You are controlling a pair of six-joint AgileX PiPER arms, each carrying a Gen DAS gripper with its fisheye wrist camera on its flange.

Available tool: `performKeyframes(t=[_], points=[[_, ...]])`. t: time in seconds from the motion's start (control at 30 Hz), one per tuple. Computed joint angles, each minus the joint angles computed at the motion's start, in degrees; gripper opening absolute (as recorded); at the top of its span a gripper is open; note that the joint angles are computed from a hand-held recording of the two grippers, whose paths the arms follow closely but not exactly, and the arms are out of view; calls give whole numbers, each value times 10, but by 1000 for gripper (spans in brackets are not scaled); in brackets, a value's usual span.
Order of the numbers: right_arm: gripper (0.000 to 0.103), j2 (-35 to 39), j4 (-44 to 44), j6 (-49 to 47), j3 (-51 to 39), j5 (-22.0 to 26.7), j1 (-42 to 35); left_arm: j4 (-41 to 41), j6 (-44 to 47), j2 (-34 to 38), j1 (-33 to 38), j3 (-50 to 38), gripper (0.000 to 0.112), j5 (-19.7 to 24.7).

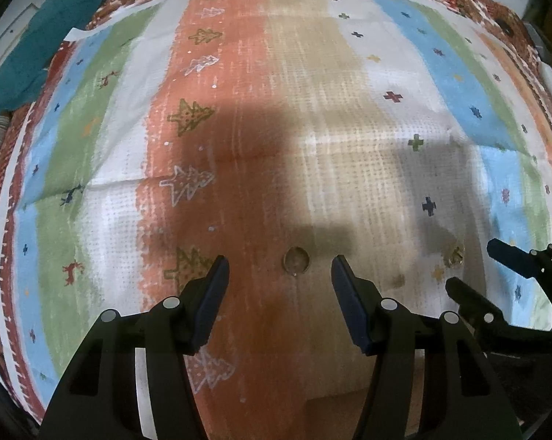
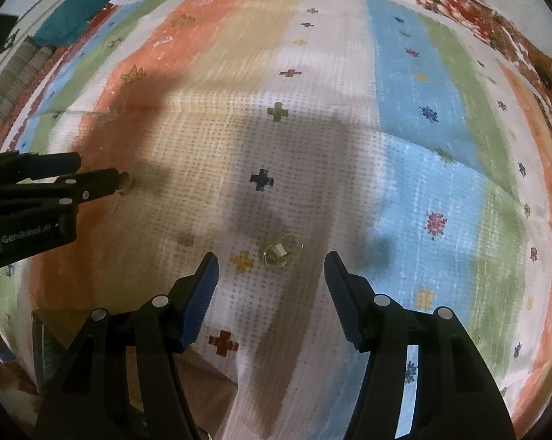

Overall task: Organize jewelry
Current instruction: 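Move both tools over the two small rings on the cloth, then grasp the silver ring with the left tool while the right tool grasps the gold ring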

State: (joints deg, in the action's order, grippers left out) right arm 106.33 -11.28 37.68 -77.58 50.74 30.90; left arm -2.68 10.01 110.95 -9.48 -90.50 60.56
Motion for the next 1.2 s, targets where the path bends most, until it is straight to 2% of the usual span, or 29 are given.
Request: performKeyframes(t=[0.1, 0.23, 0.33, 0.5, 0.6, 0.63, 0.9, 1.2], points=[[55, 10, 3, -6, -6, 2, -4, 2, -1, 14, -3, -9, 57, 3], [50, 20, 4, -11, -13, 2, -6, 10, -6, 29, -8, -18, 47, 7], [42, 31, 14, -24, -21, 5, -8, 5, -8, 41, -10, -29, 44, 11], [33, 43, 2, -21, -30, 10, -8, 11, -12, 56, -18, -36, 28, 13], [23, 45, -2, -19, -31, 10, -11, 18, -13, 55, -22, -24, 24, -3], [19, 44, -2, -18, -30, 8, -13, 18, -13, 54, -22, -24, 18, -4], [17, 39, -1, -20, -23, 0, -11, 3, 7, 40, -11, -1, 18, -16], [17, -15, -22, 7, 10, -3, 6, -21, 16, -6, 8, 24, 18, -13]])
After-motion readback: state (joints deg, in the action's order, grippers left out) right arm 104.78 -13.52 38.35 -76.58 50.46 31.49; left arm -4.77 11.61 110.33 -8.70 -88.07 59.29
